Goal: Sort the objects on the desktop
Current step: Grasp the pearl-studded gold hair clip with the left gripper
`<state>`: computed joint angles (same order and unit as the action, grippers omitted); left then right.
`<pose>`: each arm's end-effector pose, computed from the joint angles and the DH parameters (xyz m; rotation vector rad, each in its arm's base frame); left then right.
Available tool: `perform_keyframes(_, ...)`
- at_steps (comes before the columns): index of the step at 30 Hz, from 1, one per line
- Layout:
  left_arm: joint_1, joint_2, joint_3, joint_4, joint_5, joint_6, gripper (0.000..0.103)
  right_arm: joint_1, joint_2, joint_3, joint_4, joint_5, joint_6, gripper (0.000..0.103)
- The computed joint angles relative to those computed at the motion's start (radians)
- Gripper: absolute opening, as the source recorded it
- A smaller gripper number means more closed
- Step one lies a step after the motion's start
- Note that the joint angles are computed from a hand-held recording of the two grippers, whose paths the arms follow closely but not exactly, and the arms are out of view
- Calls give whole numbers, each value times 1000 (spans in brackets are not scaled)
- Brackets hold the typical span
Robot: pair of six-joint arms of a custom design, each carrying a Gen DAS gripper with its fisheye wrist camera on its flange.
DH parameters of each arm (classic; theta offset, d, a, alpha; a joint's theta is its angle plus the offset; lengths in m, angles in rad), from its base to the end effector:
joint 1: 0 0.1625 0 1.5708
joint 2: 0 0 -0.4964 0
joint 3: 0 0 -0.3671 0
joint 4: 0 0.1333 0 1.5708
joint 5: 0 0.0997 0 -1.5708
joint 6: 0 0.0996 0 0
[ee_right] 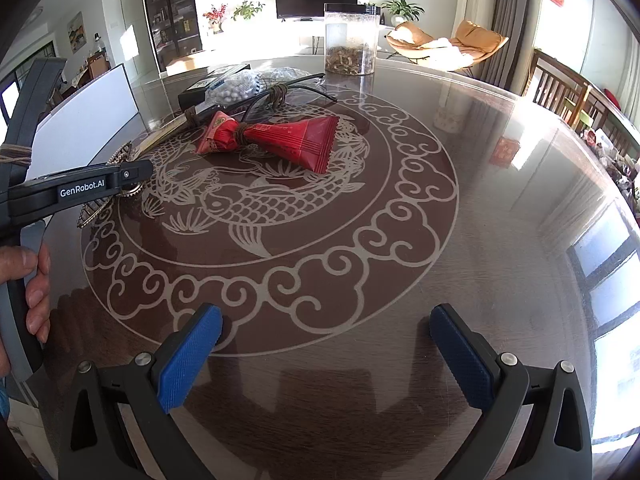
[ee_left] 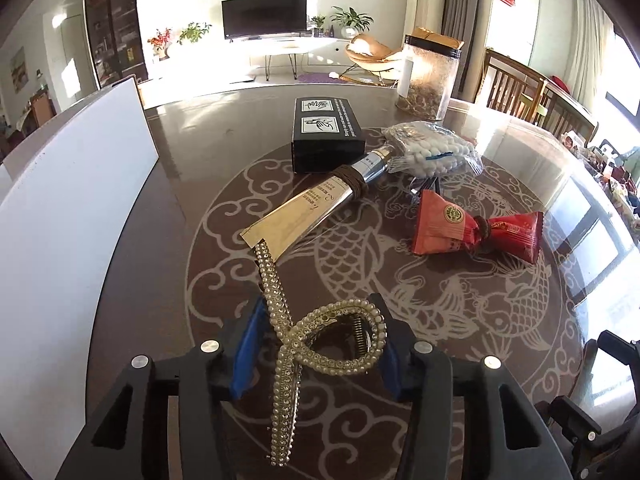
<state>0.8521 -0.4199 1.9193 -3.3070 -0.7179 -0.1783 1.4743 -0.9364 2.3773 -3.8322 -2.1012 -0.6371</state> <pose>-0.2328 -0.5825 -0.0416 0.5096 2.3203 -0.7216 0.0370 -0.4784 0.2127 0.3491 -2.2679 0.7032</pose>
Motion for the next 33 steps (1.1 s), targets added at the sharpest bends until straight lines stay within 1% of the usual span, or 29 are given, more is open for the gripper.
perform_keyframes(4, -27, -15, 78, -33, 4, -36, 50, 0, 0, 0, 0, 0, 0, 103)
perform_keyframes(7, -42, -21, 112, -42, 8, -53, 50, 0, 0, 0, 0, 0, 0, 103)
perform_keyframes(12, -54, -15, 106, -11, 37, -59, 53, 0, 0, 0, 0, 0, 0, 103)
perform_keyframes(16, -53, -12, 106, -14, 39, -59, 54, 0, 0, 0, 0, 0, 0, 103)
perform_keyframes(18, -50, -13, 100, 21, 69, -101, 71, 0, 0, 0, 0, 0, 0, 103)
perform_keyframes(20, -41, -20, 105, 6, 46, -106, 73, -1, 0, 0, 0, 1, -1, 103)
perform_keyframes(23, -44, -16, 99, 27, 62, -113, 77, -1, 0, 1, -2, 1, -1, 103)
perform_keyframes(24, -42, -17, 100, 25, 58, -114, 78, -1, 0, 2, -1, 1, -1, 103)
perform_keyframes(25, -42, -17, 99, 25, 58, -114, 78, -4, -8, -5, 32, 17, -33, 103)
perform_keyframes(26, -42, -16, 99, 25, 59, -113, 78, -10, -30, -19, 108, 46, -79, 103)
perform_keyframes(27, -42, -16, 99, 25, 59, -113, 78, -11, -48, -46, 192, 54, -113, 103)
perform_keyframes(28, -42, -16, 99, 25, 59, -113, 78, -2, -51, -76, 239, 33, -142, 102)
perform_keyframes(29, -42, -16, 99, 25, 59, -113, 78, 12, -44, -103, 253, 8, -176, 102)
perform_keyframes(30, -42, -16, 99, 25, 59, -113, 78, 26, -41, -127, 261, 2, -213, 102)
perform_keyframes(32, -42, -16, 98, 25, 59, -113, 78, 56, -34, -182, 298, 12, -297, 102)
perform_keyframes(33, -42, -16, 99, 25, 58, -113, 78, 73, -23, -211, 316, 5, -340, 102)
